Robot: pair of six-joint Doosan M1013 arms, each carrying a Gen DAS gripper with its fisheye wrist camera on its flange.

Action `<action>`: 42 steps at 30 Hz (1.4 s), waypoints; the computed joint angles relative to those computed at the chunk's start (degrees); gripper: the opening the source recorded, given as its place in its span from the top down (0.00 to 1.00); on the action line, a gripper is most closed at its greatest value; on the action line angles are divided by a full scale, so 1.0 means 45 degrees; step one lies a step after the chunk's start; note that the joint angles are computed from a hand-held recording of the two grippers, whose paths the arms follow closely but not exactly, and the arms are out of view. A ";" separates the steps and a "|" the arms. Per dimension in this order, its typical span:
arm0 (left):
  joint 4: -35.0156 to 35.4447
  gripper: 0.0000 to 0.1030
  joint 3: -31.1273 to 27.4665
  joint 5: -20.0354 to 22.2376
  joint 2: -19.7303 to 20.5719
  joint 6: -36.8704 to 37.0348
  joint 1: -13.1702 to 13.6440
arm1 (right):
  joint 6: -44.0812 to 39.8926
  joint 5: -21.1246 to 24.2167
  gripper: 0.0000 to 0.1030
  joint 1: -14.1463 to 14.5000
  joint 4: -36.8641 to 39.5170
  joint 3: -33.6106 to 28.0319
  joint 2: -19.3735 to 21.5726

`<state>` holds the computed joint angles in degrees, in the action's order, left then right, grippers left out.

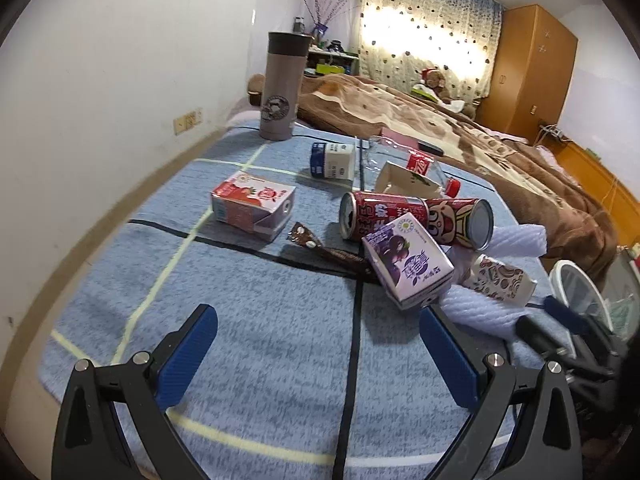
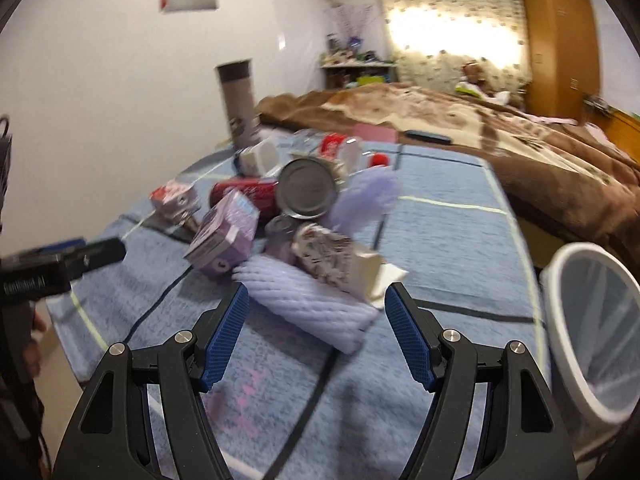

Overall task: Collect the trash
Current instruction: 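Grasp the white foam net with the right tool while the left tool grasps the purple juice carton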

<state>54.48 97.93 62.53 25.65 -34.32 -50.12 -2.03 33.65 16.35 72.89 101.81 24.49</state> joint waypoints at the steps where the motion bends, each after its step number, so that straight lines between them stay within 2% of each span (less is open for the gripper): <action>1: -0.0061 0.00 -0.0001 -0.0056 -0.0015 0.0112 0.0058 | 0.0289 0.0137 0.30 0.0041 -0.0503 -0.0142 0.0086; 10: -0.0190 0.00 -0.0253 -0.1006 -0.0006 0.1093 0.0523 | 0.2421 0.0692 0.30 0.0131 -0.3821 -0.0997 0.0536; 13: -0.0271 0.00 -0.0314 -0.1706 0.0031 0.1258 0.0766 | 0.3105 0.0907 0.30 0.0096 -0.4404 -0.1185 0.0627; 16: -0.0270 0.00 -0.0414 -0.2184 0.0121 0.1414 0.0949 | 0.3642 0.0192 0.36 0.0332 -0.5598 -0.1129 0.0575; 18: -0.0266 0.00 -0.0518 -0.2361 0.0194 0.1484 0.1042 | 0.3611 0.0283 0.38 0.0305 -0.5510 -0.1101 0.0569; 21: -0.0479 0.00 -0.0708 -0.2633 0.0327 0.1720 0.1211 | 0.3303 0.0450 0.47 0.0189 -0.5067 -0.1026 0.0504; 22: -0.0599 0.00 -0.0752 -0.2696 0.0356 0.1782 0.1266 | 0.3258 0.0499 0.51 0.0165 -0.4977 -0.1010 0.0496; 23: -0.0659 0.00 -0.0808 -0.2698 0.0390 0.1811 0.1296 | 0.3256 0.0493 0.60 0.0130 -0.4966 -0.0951 0.0447; 26: -0.0868 0.00 -0.0976 -0.2697 0.0514 0.2091 0.1381 | 0.2876 0.0338 0.70 0.0132 -0.4571 -0.0820 0.0388; 31: -0.1333 0.03 -0.1133 -0.2711 0.0688 0.2366 0.1491 | 0.2313 0.0353 0.73 -0.0110 -0.3606 -0.0533 0.0239; 34: -0.1727 0.10 -0.1282 -0.2758 0.0808 0.2719 0.1554 | 0.2751 0.0288 0.73 -0.0250 -0.3538 -0.0441 0.0170; 39: -0.1627 0.11 -0.1382 -0.2998 0.0933 0.2552 0.1603 | 0.3239 -0.0118 0.74 -0.0310 -0.3392 -0.0318 0.0069; 42: -0.1643 0.11 -0.1584 -0.2734 0.1057 0.2452 0.1632 | 0.3192 -0.0190 0.74 -0.0319 -0.3111 -0.0315 0.0073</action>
<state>47.08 90.80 50.23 30.40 -23.28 -42.77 12.33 32.80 14.92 58.89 100.39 24.82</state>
